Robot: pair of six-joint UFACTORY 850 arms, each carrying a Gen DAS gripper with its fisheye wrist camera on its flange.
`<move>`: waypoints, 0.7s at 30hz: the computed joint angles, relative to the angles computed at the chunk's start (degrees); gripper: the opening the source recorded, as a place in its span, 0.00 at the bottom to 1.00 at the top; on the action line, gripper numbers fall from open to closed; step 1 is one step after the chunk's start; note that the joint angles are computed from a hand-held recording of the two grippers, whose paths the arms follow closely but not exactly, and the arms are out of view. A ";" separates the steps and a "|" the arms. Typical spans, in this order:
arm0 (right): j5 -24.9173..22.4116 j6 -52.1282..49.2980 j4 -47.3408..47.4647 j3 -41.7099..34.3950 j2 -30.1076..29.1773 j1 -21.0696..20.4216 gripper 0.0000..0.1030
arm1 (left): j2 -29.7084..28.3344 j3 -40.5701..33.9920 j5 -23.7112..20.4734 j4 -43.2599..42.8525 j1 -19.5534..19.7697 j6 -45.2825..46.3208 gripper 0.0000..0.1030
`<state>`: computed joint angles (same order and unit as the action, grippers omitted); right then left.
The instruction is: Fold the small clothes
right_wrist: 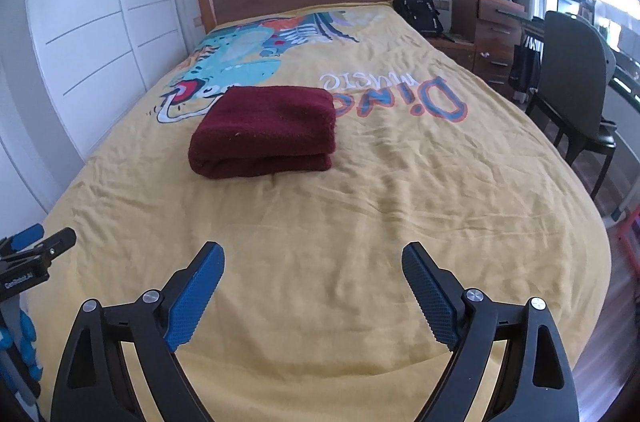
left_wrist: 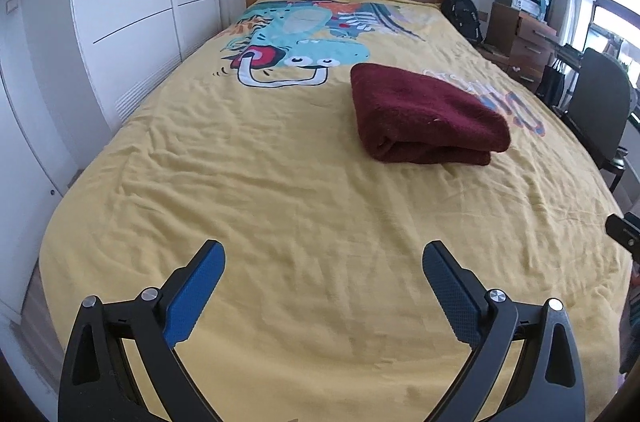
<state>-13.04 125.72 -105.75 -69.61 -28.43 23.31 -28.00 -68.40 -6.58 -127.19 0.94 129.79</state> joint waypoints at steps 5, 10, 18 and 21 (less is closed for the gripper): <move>-2.20 -1.11 0.90 0.38 0.12 0.61 1.00 | 0.04 0.16 -0.35 -1.10 0.11 0.13 0.95; -4.47 0.04 -0.91 1.11 0.77 1.06 1.00 | 0.29 0.64 -1.00 -5.10 0.08 4.48 0.95; -5.98 0.92 -2.27 1.40 1.13 1.36 1.00 | 0.57 1.31 -0.76 -20.80 -1.02 20.89 0.95; -6.70 1.37 -2.74 1.57 1.18 1.48 1.00 | 0.52 1.33 -0.77 -26.76 -1.26 26.91 0.95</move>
<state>-19.74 127.09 -108.48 -68.04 -27.25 24.79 -27.48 -67.07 -7.35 -153.96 -0.32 156.71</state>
